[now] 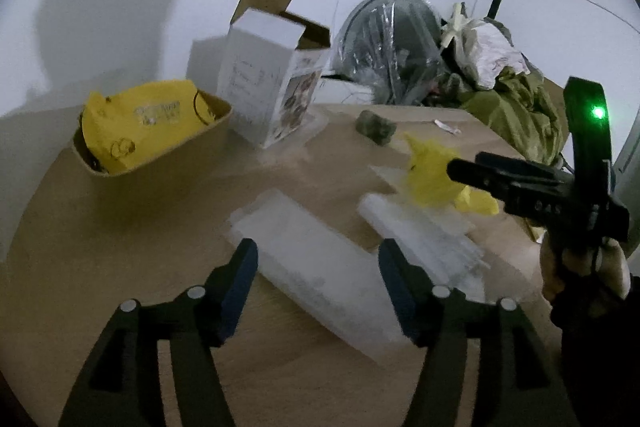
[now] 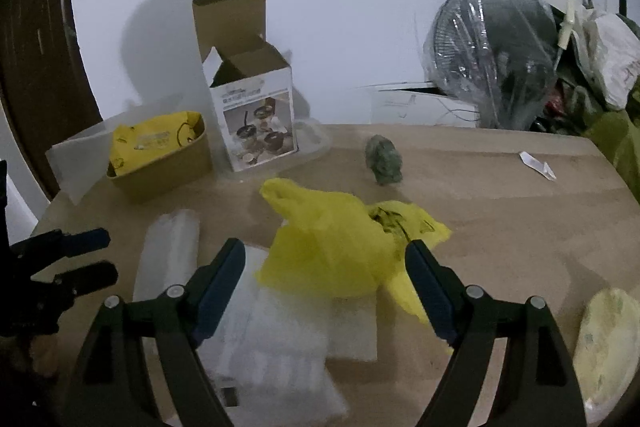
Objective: Collect trash
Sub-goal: 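Lower the right tool onto the yellow plastic bag while the left tool reaches the clear foam sheet, then close the right tool on the yellow bag while the left tool grips the foam sheet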
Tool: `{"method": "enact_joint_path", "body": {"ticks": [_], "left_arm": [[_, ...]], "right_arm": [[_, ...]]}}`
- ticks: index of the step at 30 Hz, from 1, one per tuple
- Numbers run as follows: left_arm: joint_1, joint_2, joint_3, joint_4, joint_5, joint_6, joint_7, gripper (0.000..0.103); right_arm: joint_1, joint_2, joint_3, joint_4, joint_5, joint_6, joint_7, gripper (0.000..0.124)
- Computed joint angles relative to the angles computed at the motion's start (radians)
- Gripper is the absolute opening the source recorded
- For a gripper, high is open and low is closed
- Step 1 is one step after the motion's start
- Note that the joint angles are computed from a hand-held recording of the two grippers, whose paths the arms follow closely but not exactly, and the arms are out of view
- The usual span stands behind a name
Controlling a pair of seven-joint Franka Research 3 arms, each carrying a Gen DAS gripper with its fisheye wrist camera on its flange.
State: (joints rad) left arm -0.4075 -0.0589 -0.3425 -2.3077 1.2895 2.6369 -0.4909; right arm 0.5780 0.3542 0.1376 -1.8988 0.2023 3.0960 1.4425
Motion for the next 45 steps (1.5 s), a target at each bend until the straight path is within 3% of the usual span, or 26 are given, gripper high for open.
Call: {"method": "enact_joint_path", "body": {"ticks": [10, 16, 18, 19, 25, 26, 27, 29, 36, 40, 42, 45], "left_arm": [[0.008, 0.094, 0.036, 0.042, -0.078, 0.081, 0.039, 0.074], [-0.008, 0.128, 0.055, 0.070, -0.109, 0.077, 0.064, 0.075], [-0.013, 0.138, 0.058, 0.082, -0.115, 0.070, 0.073, 0.075], [-0.015, 0.145, 0.059, 0.090, -0.126, 0.065, 0.082, 0.075], [-0.027, 0.182, 0.074, 0.126, -0.153, 0.058, 0.095, 0.078], [-0.030, 0.188, 0.075, 0.132, -0.166, 0.051, 0.107, 0.078], [-0.033, 0.197, 0.075, 0.140, -0.183, 0.043, 0.128, 0.077], [-0.040, 0.207, 0.077, 0.153, -0.205, 0.028, 0.169, 0.077], [-0.074, 0.235, 0.079, 0.196, -0.265, -0.064, 0.295, 0.077], [-0.093, 0.254, 0.074, 0.228, -0.302, -0.131, 0.371, 0.077], [-0.098, 0.257, 0.075, 0.233, -0.312, -0.146, 0.393, 0.077], [-0.100, 0.255, 0.081, 0.230, -0.308, -0.135, 0.391, 0.074]], "right_arm": [[0.025, 0.113, -0.023, 0.140, -0.032, -0.080, 0.007, 0.080], [0.015, 0.139, -0.021, 0.169, -0.036, -0.129, 0.008, 0.042], [-0.011, 0.139, 0.007, 0.163, -0.020, -0.122, -0.020, 0.021], [-0.018, 0.138, 0.014, 0.162, -0.014, -0.121, -0.030, 0.019], [-0.057, 0.088, 0.043, 0.116, 0.033, -0.087, -0.095, 0.021], [-0.054, 0.082, 0.031, 0.117, 0.028, -0.095, -0.096, 0.037], [-0.048, 0.082, 0.018, 0.122, 0.022, -0.105, -0.092, 0.066], [-0.058, 0.086, 0.017, 0.131, 0.024, -0.101, -0.103, 0.081], [-0.120, 0.179, 0.108, 0.273, 0.072, -0.156, -0.269, 0.081], [-0.075, 0.252, 0.075, 0.380, 0.058, -0.220, -0.297, 0.079], [-0.050, 0.283, 0.046, 0.427, 0.042, -0.272, -0.280, 0.057], [-0.031, 0.303, 0.020, 0.449, 0.026, -0.293, -0.260, 0.040]]}}
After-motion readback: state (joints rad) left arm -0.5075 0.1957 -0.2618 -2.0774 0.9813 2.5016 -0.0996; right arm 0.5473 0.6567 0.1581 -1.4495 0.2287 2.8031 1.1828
